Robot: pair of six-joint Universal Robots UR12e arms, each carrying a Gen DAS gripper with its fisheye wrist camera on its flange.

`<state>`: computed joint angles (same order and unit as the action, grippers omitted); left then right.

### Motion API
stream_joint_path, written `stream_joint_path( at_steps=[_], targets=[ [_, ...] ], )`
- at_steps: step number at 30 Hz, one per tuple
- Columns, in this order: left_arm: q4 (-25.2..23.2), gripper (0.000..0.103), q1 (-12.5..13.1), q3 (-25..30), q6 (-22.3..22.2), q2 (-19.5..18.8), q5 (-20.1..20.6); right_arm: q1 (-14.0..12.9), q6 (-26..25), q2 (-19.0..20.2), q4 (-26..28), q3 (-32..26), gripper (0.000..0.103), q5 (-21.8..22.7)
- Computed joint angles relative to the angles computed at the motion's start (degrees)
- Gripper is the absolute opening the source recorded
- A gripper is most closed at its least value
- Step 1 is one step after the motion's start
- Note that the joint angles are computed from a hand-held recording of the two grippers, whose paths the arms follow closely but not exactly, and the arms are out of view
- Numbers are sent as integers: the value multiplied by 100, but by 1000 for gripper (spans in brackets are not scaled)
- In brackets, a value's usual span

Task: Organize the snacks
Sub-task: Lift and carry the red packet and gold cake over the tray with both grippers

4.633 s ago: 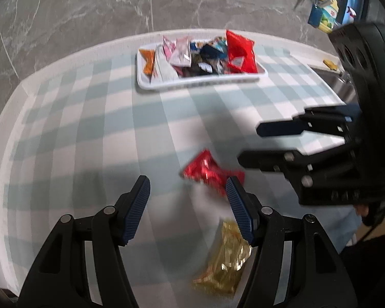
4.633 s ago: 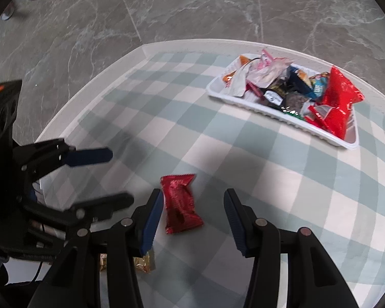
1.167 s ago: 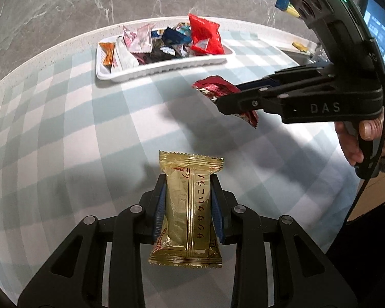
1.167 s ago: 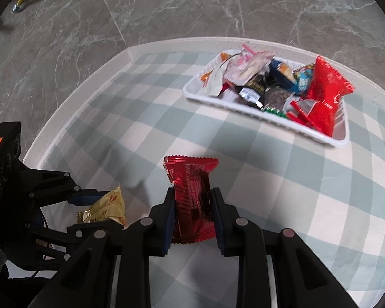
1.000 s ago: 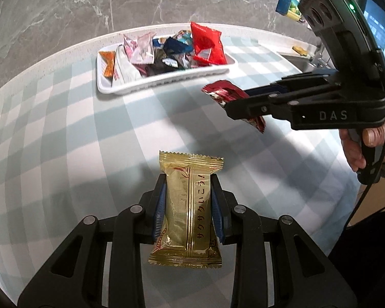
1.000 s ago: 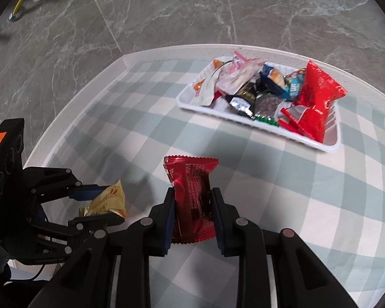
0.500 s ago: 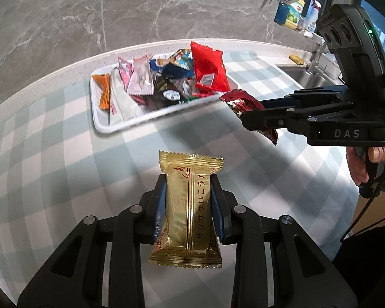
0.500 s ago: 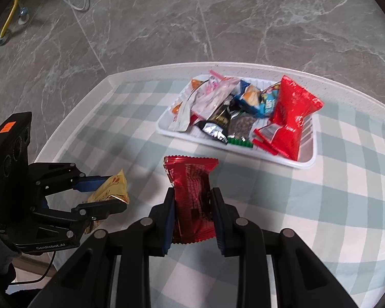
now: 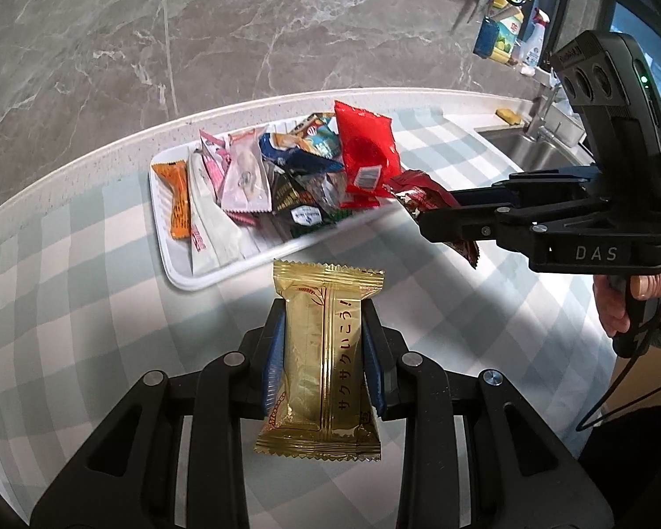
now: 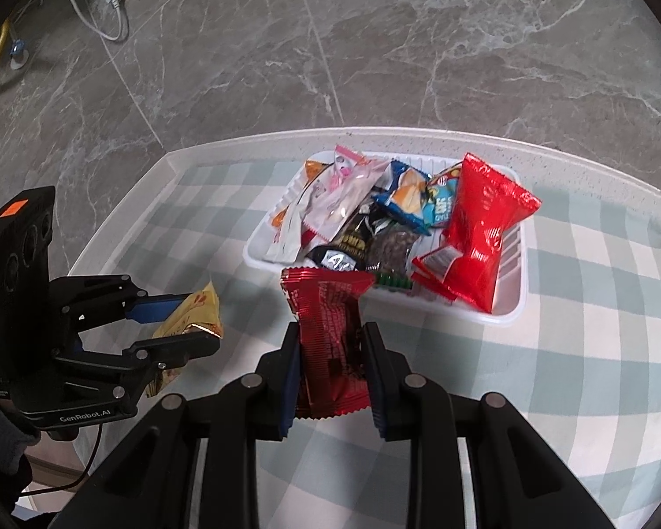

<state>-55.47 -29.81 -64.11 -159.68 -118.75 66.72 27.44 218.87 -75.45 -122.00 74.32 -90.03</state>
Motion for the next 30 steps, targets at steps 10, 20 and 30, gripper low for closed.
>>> stream_joint_path(
  at_steps=[10,20,30],
  targets=[
    [-72,29,24,529,-191,-338,-63,-117,2,111,1,-127,29,-52],
    [-217,29,48,1340,-434,-840,-19,-269,-48,224,41,-245,29,-181],
    [-474,29,40,2268,-633,-1399,-15,-458,-5,362,46,-332,29,-203]
  ],
)
